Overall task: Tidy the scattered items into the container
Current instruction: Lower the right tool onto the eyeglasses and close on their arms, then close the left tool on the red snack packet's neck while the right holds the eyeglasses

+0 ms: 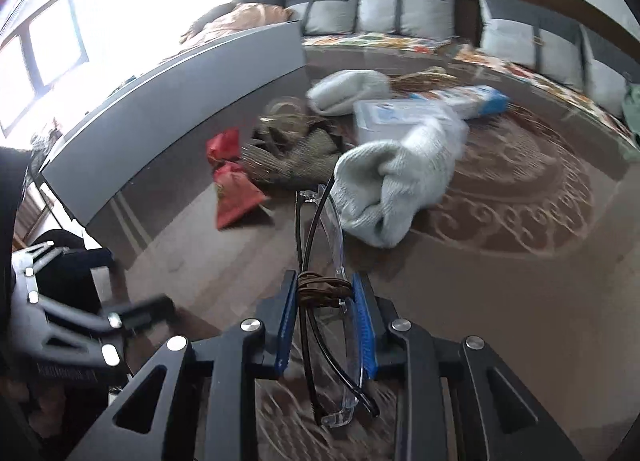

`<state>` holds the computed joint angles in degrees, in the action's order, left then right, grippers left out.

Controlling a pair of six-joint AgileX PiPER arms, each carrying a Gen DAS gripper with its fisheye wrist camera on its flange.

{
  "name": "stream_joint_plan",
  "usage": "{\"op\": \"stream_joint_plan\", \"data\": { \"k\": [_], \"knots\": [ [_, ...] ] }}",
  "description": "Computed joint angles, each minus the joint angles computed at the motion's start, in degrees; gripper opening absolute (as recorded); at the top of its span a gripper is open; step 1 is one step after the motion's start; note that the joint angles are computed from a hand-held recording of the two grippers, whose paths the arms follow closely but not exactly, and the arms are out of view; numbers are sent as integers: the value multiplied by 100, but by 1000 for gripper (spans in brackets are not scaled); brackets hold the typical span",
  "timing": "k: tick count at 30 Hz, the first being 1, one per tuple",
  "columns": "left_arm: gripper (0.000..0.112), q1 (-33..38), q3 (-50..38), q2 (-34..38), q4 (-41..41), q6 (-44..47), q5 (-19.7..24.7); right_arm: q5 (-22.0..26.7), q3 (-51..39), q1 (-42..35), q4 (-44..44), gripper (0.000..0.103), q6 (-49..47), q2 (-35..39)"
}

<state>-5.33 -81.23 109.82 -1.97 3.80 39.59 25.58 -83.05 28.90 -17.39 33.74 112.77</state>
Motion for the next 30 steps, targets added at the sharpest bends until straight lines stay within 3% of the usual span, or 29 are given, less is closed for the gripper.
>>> {"op": "stream_joint_plan", "data": {
  "k": [3,7,11,18,21,23,30],
  "knots": [
    [103,24,-195,79,-44,58,265,-347,683,-74,-503,28,655,-386],
    [103,252,-789,314,-756,404,823,-841,1191,-246,-663,28,1099,-639],
    [103,317,-1835,803,-1071,383,1395,-792,1161,-197,-1105,28,1507,-607],
    [103,-183,-4271,2114,-338,-282,2408,-985,1289,-230,-1119,29,1578,-658],
    [103,-501,-5133,2636,558,-668,2775,-952,1289,-185,-1266,29,1727,-662],
    [103,-573,-5024,2646,1011,-788,2678,-988,1311,-192,-1221,29,1698,-672],
    [103,-52,-3271,1710,1285,-884,1803,-1049,1349,-196,-1270,29,1770,-684]
  ]
}}
